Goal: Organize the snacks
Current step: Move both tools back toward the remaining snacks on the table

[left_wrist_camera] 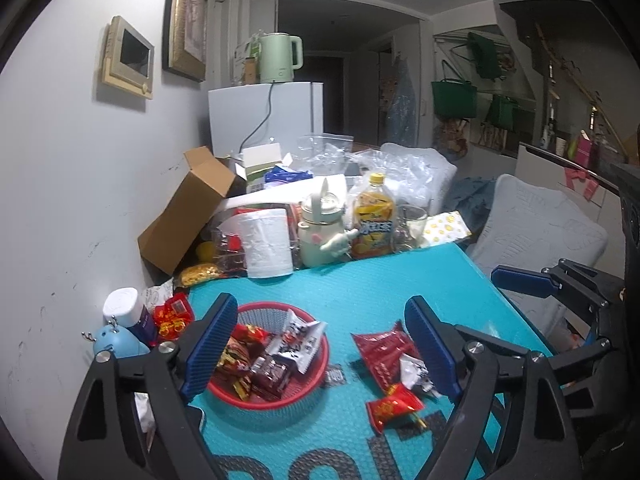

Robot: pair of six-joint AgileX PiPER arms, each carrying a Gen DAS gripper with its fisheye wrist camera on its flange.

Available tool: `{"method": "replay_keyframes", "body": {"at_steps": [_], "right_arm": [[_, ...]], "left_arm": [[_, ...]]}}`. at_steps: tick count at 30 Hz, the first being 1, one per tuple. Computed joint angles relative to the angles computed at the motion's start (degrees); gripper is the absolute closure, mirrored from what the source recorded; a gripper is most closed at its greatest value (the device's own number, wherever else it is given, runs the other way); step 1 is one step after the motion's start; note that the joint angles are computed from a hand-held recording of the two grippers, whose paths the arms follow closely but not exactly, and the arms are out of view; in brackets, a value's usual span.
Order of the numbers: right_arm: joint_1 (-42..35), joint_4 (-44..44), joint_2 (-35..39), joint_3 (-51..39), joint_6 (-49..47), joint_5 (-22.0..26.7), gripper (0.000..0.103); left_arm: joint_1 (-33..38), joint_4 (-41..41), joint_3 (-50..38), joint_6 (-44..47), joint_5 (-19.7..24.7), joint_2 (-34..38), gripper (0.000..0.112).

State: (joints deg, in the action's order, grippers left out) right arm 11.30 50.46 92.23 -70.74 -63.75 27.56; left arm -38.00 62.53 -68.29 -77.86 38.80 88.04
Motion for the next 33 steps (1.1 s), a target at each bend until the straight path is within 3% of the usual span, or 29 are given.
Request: {"method": "replay_keyframes", "body": {"at_steps": [8, 17, 33], "right_arm": [[-3.4, 5.0, -6.5, 9.2, -5.3, -1.6, 0.027], [-7.5, 8.6, -9.9, 15.8, -9.3, -2.1, 0.027], [-12.8, 12.6, -0.9, 17.3, -15.0, -0.6, 0.027]], "left_arm": [[-5.2, 1.6, 2.6, -4.0, 0.0, -1.1, 0.027], [-6.8, -1.3, 3.2, -4.3, -4.7, 1.4, 0.027], [-2.8, -14.3, 2.4, 3.0, -14.0, 10.5, 0.027]]}}
